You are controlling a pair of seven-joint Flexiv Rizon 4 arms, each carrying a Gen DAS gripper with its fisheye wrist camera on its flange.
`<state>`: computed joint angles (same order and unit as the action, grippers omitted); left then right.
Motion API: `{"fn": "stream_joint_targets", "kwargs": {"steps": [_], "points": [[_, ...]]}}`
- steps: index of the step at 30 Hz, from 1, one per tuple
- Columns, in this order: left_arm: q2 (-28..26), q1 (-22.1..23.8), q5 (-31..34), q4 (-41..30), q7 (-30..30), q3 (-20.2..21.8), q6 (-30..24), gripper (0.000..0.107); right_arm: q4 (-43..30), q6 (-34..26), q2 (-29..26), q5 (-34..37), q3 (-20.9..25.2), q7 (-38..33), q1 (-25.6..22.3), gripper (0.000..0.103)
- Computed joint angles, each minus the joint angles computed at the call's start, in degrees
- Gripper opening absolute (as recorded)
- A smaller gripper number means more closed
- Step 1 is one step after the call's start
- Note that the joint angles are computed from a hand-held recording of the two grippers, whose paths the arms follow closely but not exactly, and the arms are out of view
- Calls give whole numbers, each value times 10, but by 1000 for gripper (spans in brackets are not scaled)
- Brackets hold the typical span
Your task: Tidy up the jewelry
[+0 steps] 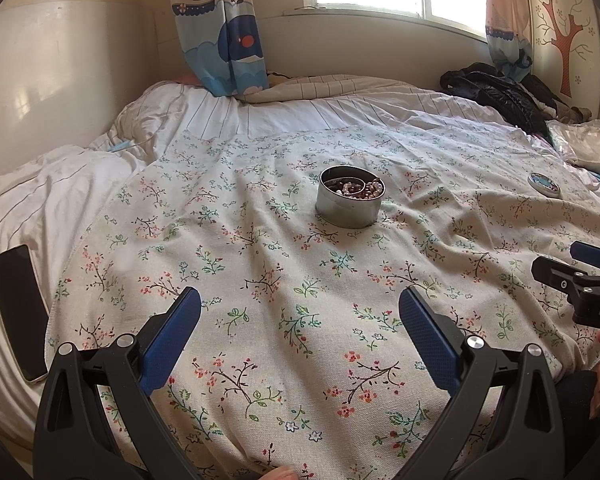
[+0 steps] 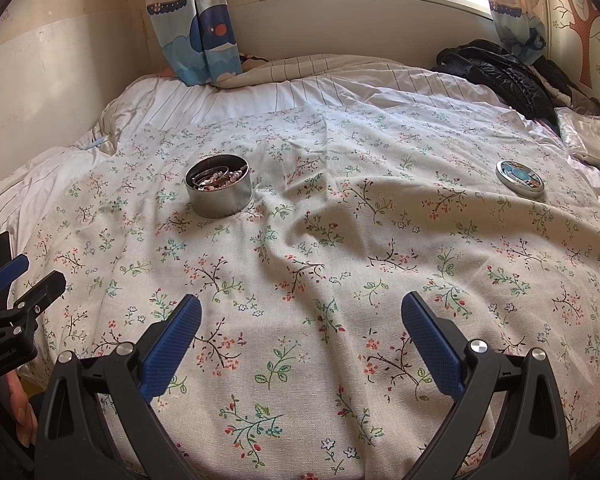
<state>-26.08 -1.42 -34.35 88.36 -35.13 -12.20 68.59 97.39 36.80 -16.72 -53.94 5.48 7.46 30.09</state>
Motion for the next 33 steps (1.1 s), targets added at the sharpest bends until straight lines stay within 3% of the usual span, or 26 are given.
{"fn": "stream_joint_targets", "kwargs": {"steps": [12,21,29,31,33], "points": [[1,10,-25,8,21,-14,12,95,0,0,0,0,0,-1,0,96],[4,2,-20,7,8,-3,13,95,0,1,1,1,0,-3,-1,96],[1,-6,20,-14,-18,16,-18,95,12,11,4,-10,0,13,-2,96],[2,2,10,-12,-6,5,-18,95,13,13,4,-11,0,14,-3,96],[6,20,-18,-17,17,-13,-61,95,13,14,5,-11,0,12,-5,96]]}}
